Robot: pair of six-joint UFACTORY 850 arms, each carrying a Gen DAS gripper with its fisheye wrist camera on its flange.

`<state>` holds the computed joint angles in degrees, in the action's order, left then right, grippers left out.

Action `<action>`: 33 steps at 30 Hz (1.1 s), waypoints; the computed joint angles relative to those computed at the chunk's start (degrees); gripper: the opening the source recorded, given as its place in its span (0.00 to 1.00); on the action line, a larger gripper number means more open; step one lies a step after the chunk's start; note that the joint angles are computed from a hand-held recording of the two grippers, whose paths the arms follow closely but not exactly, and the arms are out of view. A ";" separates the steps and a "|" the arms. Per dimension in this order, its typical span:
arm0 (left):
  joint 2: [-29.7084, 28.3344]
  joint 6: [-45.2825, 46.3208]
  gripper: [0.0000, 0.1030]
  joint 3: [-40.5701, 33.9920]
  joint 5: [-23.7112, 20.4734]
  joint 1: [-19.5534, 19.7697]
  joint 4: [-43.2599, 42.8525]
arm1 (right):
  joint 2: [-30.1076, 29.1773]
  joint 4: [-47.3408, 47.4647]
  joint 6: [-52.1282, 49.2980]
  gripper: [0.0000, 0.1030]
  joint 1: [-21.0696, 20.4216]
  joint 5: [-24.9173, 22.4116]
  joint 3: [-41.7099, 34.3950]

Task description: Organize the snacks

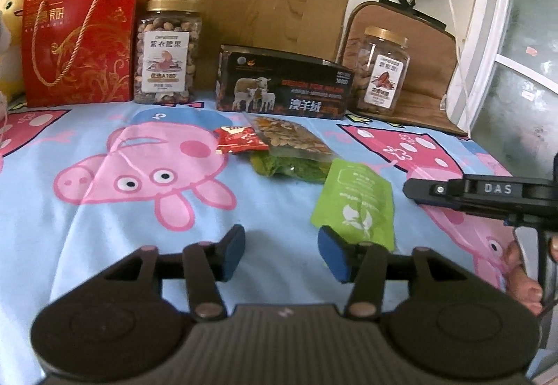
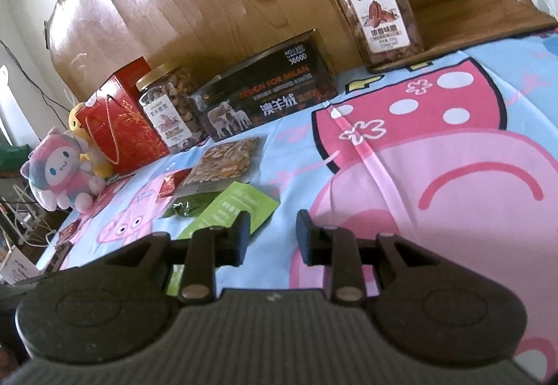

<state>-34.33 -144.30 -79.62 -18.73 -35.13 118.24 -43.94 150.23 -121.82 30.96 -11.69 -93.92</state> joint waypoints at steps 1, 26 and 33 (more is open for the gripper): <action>0.11 -1.88 0.50 0.20 0.37 0.17 1.88 | -0.11 1.20 -1.62 0.31 0.08 0.23 -0.20; 0.50 -13.61 0.58 1.01 1.86 1.04 13.11 | -0.25 5.82 -8.17 0.40 0.53 0.25 -0.35; 0.85 -19.25 0.58 1.68 2.05 1.44 18.15 | -0.42 6.01 -8.19 0.40 0.49 0.37 -0.61</action>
